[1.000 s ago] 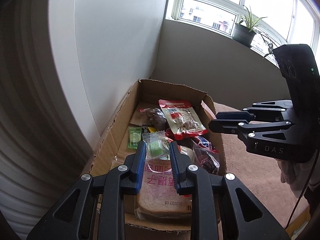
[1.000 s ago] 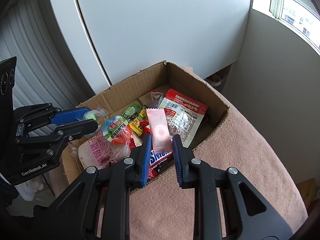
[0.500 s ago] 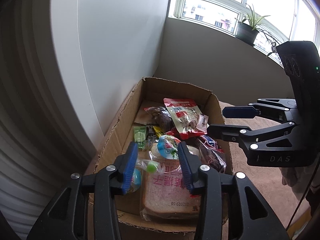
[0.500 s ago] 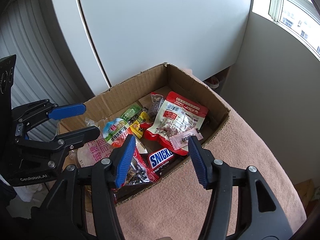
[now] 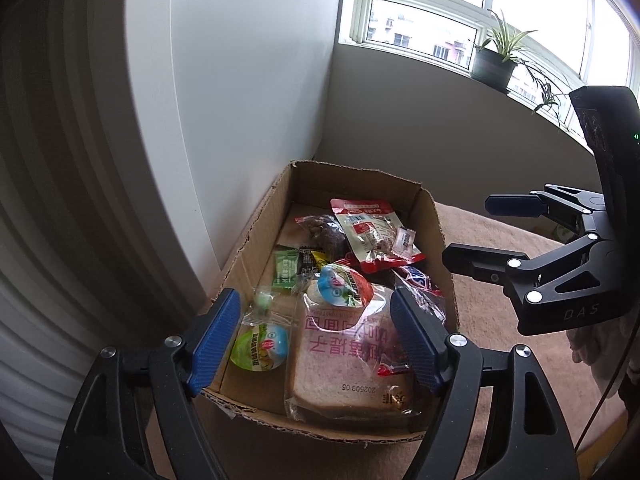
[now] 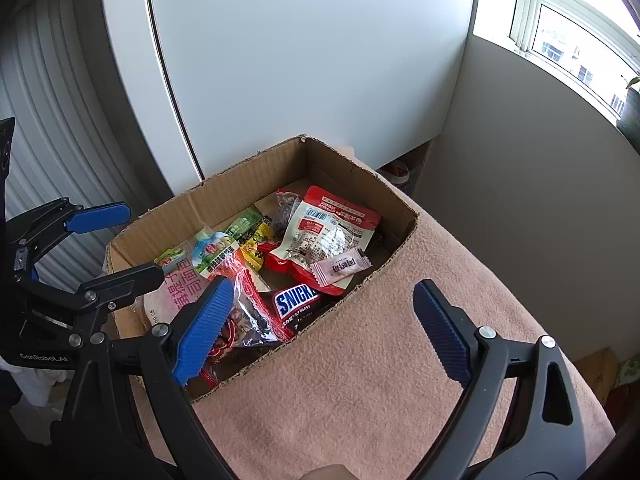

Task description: Organize snacks

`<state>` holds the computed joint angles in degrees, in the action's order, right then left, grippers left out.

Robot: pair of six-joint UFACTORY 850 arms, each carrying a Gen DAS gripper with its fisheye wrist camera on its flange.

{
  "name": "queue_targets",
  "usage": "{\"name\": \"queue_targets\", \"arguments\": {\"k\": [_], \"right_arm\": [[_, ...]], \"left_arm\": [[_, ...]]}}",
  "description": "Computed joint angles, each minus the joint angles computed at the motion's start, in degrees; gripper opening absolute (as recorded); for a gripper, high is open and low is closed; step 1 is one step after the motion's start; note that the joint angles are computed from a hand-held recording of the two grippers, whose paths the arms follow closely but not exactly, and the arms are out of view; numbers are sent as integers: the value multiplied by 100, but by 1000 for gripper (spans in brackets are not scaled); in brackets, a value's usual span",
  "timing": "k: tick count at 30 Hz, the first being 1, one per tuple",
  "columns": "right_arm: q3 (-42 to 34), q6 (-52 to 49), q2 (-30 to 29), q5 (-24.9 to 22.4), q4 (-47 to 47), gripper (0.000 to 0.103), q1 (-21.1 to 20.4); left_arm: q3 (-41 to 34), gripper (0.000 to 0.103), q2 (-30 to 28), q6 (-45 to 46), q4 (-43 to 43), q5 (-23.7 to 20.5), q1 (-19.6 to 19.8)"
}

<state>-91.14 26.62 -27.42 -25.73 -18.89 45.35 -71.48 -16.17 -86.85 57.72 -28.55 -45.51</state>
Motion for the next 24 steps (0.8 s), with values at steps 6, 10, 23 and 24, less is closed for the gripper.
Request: {"name": "queue_targets", "arguments": {"k": [6,10,23,24], "right_arm": [[459,563,342,239,-252,94,5],[799,1270,625,398,-749,94,54],[2001,4697,1627,479,-3830,103,464],[2082,4897,1691,425,-3997,103,507]], "left_arm": [[111,78,109,-201,104,-131,-116],[212,78,207,-420,251,-206,-214],[533,78,558,-1452,1087,-886,-777],[547,79,573,-1510,1122,-954,-826]]}}
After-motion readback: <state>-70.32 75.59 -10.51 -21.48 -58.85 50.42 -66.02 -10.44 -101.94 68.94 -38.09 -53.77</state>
